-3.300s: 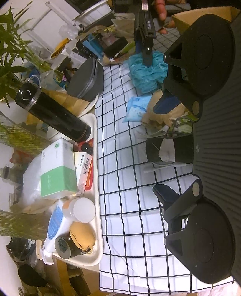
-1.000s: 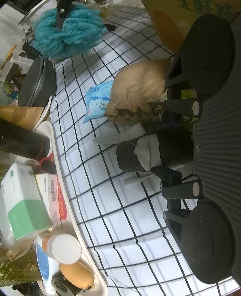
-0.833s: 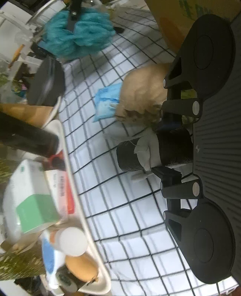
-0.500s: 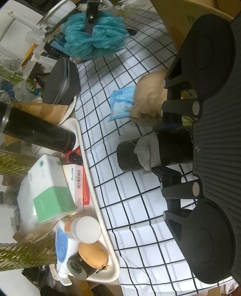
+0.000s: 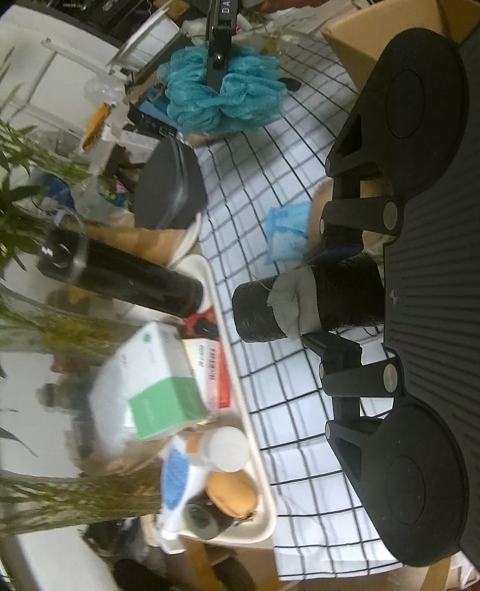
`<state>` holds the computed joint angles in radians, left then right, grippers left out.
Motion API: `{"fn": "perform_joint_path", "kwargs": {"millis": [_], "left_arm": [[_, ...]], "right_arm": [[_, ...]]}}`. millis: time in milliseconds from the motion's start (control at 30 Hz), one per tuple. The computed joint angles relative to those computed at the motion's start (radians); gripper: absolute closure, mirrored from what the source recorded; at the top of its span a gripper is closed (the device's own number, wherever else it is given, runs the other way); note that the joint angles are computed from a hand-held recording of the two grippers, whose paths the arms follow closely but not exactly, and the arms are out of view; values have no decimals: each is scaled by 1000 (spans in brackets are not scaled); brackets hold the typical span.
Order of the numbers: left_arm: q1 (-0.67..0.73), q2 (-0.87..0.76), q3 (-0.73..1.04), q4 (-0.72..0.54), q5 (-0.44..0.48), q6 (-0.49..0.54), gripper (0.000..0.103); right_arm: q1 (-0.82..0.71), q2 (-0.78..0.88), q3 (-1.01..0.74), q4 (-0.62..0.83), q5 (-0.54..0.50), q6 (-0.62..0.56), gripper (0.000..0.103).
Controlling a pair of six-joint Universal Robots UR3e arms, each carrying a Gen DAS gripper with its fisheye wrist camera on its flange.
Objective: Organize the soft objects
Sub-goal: 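Carry the loofah and the roll with both grippers toward the box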
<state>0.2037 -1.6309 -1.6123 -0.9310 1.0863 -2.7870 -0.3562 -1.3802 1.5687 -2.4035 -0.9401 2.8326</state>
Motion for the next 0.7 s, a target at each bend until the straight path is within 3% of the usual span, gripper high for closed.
{"fn": "perform_joint_path", "kwargs": {"millis": [267, 433, 700], "left_arm": [[34, 152, -71, 21, -59, -31, 64], [97, 279, -140, -3, -145, -37, 64], [226, 516, -270, -140, -320, 24, 64]], "right_arm": [[-39, -109, 70, 13, 78, -59, 38], [-91, -182, 113, 44, 173, -95, 38], [-216, -368, 193, 281, 390, -279, 38]]}}
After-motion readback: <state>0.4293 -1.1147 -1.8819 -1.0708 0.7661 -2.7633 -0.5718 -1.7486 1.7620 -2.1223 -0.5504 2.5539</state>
